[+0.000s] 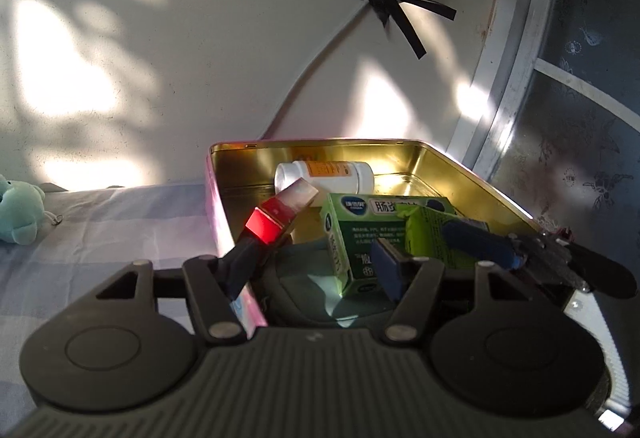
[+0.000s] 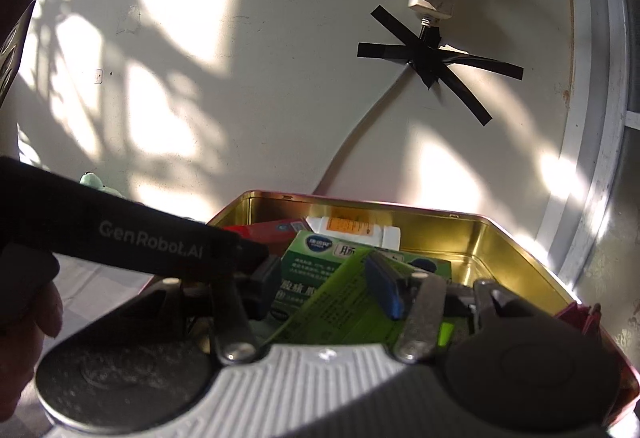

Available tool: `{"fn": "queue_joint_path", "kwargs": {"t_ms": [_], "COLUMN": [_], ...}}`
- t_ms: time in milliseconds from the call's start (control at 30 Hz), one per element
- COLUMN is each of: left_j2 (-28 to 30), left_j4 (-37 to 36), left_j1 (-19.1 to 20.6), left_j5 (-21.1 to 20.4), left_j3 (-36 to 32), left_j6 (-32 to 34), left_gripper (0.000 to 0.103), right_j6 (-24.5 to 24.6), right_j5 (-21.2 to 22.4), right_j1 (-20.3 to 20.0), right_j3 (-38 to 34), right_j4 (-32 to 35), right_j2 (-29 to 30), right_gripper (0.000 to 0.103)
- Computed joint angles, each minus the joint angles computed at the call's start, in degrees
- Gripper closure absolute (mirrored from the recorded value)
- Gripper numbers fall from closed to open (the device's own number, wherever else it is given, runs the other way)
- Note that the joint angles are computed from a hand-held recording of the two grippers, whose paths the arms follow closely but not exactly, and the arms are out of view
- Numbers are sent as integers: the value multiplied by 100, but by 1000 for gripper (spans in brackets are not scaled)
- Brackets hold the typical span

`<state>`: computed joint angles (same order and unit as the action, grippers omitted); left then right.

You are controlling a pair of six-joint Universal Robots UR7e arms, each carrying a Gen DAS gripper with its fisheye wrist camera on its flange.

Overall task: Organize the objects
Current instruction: 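Lift the red box over the pink tin and open the right gripper, then withdraw the right gripper from the tin toward the plush toy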

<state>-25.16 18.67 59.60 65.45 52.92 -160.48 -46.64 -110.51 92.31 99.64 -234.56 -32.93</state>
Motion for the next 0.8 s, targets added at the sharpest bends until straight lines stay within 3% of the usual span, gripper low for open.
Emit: {"fn": "queue_joint_path", "kwargs": {"t_ms": [167,300,533,800], "left_j2": [-393,-823,-1451,-1807], "left_j4": [-529,-1142,-1847,-2318], "left_j1": [-208,-404,-653,-701], "left_j5": [-348,-752,-1261,-1696], "left_j3": [781,1612,2781,3579], "left_j6": [141,220,305,375], "left_gripper": [36,23,22,22], "right_j6": [404,667,1357,2026], "right_j5": [121,139,217,97], "right_j1": [0,40,81,79], "right_j3": [419,809,1626,2153], "right_j4": [-394,-861,-1746,-2337], "right_j2": [-135,-202,-252,-65], "right_gripper": [53,50,48,47]}}
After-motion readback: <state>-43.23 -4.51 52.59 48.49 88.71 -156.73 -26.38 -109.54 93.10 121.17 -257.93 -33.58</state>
